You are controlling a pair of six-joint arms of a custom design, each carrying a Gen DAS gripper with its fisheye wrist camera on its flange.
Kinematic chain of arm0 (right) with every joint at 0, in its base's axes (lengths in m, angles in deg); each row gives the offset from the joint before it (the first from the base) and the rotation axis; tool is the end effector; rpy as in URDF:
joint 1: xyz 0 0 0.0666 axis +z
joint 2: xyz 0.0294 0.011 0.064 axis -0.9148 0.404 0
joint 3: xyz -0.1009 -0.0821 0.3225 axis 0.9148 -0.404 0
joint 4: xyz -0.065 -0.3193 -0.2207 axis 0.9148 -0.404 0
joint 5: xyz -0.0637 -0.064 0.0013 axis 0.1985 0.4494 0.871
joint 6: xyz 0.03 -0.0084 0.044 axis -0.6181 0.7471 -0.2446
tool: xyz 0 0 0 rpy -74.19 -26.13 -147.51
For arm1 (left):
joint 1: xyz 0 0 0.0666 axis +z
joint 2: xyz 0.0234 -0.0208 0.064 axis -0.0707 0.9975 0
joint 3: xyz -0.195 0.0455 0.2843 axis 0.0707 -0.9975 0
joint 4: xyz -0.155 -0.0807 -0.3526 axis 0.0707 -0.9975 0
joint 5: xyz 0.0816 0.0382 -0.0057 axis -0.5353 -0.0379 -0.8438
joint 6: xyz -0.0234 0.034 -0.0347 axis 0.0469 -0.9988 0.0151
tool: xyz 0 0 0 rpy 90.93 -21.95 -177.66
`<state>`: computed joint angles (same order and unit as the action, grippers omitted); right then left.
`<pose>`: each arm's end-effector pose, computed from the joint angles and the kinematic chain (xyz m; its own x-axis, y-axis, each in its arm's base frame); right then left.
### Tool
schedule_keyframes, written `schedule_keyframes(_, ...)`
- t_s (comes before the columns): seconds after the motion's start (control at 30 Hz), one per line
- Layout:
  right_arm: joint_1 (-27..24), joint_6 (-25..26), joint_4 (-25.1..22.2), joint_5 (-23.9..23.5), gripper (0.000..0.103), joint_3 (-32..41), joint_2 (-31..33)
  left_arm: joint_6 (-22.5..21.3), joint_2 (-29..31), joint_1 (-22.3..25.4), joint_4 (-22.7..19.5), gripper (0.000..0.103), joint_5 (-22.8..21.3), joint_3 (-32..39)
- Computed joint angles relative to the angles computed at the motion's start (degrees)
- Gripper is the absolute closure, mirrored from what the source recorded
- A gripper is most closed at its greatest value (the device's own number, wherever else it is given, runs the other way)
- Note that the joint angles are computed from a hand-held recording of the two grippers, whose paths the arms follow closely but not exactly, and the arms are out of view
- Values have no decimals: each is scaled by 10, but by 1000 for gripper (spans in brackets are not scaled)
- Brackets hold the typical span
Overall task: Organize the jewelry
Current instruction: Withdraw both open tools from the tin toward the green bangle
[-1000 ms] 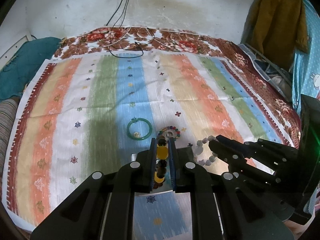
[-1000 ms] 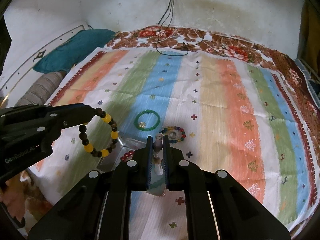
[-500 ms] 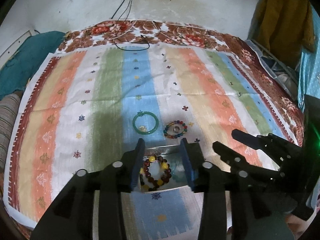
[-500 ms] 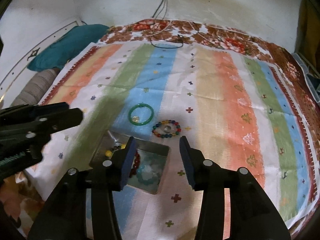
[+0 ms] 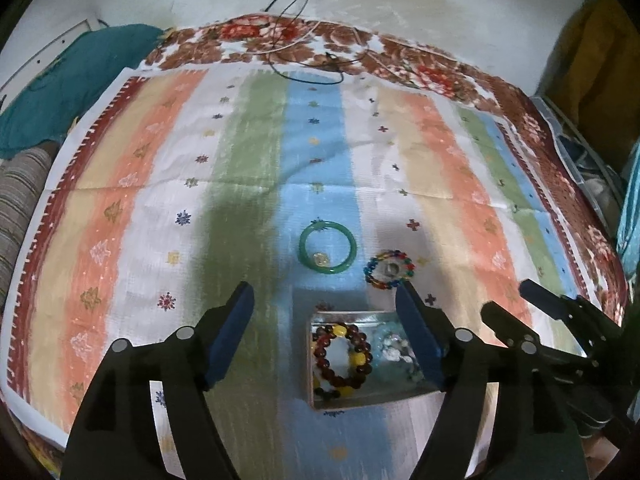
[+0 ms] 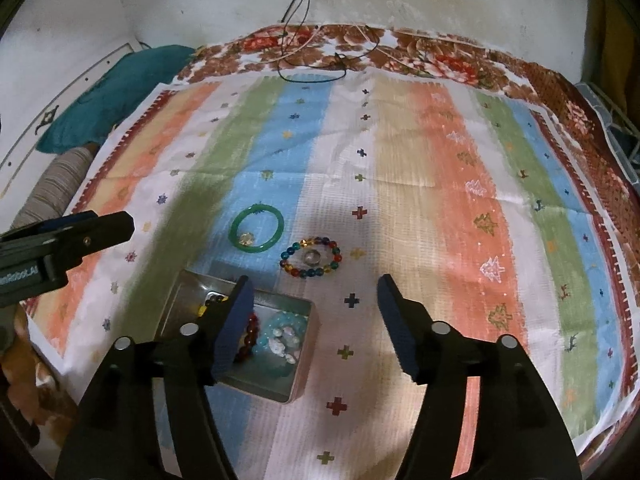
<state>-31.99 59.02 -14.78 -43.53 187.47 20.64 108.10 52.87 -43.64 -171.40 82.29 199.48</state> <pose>0.3745 0.2416 0.5244 -0.8089 0.0304 -0.5872 -0.0071 0.9981 0.0614 0.4029 -0.3287 0.5688 -0.8511 0.0863 -0.5178 0.2073 0.9615 -0.1805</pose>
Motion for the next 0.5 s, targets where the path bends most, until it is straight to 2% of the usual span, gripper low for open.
schedule_keyframes(0.1,-6,4,-2,-3,33,4,5,0,7,3,-2,26,-4,4)
schedule_keyframes(0.27,-15,5,-3,-7,30,7,11,-2,16,4,7,14,-24,5)
schedule_keyframes(0.37,-19,11,-2,-7,24,9,16,-4,28,8,7,11,-21,9)
schedule_keyframes(0.5,-21,18,-3,-6,23,13,22,-1,46,14,-1,11,-15,22)
